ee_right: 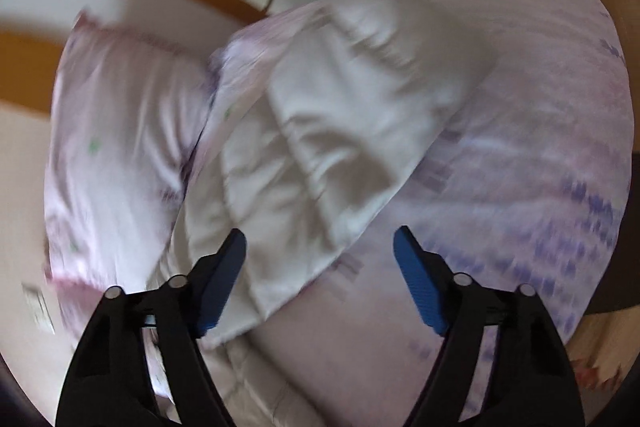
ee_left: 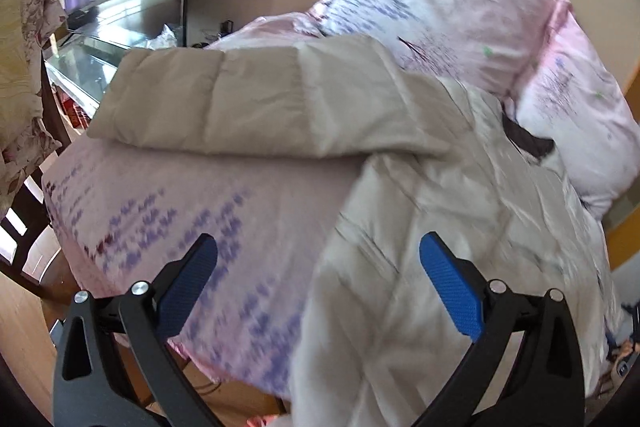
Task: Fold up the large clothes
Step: 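Grasp a jacket sleeve with the right gripper and lift it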
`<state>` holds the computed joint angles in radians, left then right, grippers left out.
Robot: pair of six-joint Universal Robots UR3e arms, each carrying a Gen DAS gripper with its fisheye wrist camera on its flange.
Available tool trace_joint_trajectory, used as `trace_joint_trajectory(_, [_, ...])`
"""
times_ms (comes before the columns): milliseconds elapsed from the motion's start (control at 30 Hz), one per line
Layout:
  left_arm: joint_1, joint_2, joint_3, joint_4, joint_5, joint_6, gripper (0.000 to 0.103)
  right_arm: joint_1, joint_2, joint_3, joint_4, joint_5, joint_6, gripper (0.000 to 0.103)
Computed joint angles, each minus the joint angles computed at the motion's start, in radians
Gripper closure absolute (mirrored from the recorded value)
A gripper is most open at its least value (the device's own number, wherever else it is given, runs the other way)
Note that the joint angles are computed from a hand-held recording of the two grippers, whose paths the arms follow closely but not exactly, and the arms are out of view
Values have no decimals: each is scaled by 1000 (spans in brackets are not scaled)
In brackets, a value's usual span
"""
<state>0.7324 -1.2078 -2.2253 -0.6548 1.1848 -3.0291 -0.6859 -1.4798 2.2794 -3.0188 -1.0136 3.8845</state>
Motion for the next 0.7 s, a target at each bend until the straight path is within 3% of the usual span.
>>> trace_joint_trajectory(167, [-11, -115, 53, 51, 24, -30, 2, -75, 71, 15, -86, 14, 18, 47])
trace_joint_trajectory(400, [-3, -231, 101, 85, -13, -69, 2, -68, 105, -38, -69, -61, 18, 80])
trace_joint_trajectory(533, [4, -264, 117, 97, -25, -78, 2, 21, 78, -125, 11, -216, -18, 94])
trace_joint_trajectory(700, [34, -260, 94, 155, -52, -78, 2, 154, 78, -287, 95, -395, -75, 97])
